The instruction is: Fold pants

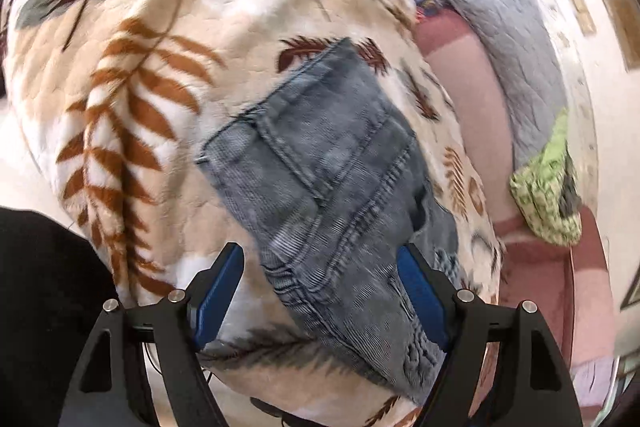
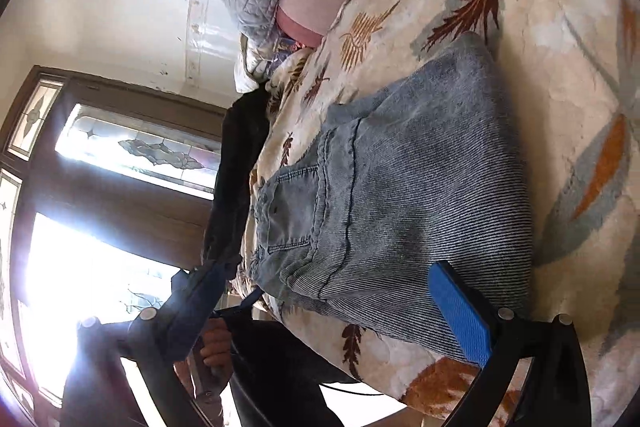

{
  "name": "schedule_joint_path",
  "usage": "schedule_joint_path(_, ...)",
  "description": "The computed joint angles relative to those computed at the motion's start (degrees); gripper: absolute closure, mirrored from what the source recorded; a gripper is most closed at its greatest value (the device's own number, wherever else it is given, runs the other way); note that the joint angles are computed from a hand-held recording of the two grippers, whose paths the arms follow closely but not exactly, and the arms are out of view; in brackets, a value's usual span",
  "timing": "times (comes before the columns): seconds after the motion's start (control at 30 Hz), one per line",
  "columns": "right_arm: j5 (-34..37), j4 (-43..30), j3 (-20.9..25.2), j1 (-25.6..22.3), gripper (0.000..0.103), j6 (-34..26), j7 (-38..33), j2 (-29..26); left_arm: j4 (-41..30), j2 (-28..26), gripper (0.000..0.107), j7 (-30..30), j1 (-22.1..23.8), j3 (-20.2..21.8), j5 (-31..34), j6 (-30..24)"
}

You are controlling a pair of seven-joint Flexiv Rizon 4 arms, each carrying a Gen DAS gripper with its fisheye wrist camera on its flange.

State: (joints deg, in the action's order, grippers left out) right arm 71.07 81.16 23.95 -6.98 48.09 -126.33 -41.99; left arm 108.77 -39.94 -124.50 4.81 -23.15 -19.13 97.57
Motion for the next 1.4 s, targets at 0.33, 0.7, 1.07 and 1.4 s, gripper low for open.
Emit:
schedule_joint_path(0.33, 1.7, -1.8, 1.0, 0.4, 0.0, -4.0, 2.0, 1.2, -3.1, -3.1, 0.028, 1.4, -0.5, 1.3, 1.2, 2.5)
schedule_joint_path(0.7, -16.0, -27.8, -3.5, 18.6, 0.0, -7.8, 26.2, -12.6, -3.4, -4.0, 0.071, 3.3, -1.2, 4.1, 4.0, 3.5)
schedule_joint_path(1.07, -36.6, -33.2, -6.7, 26.3, 0.0, -7.7, 40.4, -16.3, -5.7, -3.6, 0.073, 6.6, -7.0, 10.7, 2.2, 0.7)
schedule_joint_path(1.4, -44.4, -38.3, -5.3, 27.4, 0.0, -11.7, 47.8, -19.8, -6.4, -3.8, 0.073, 8.1, -9.1, 13.0, 0.9, 0.1)
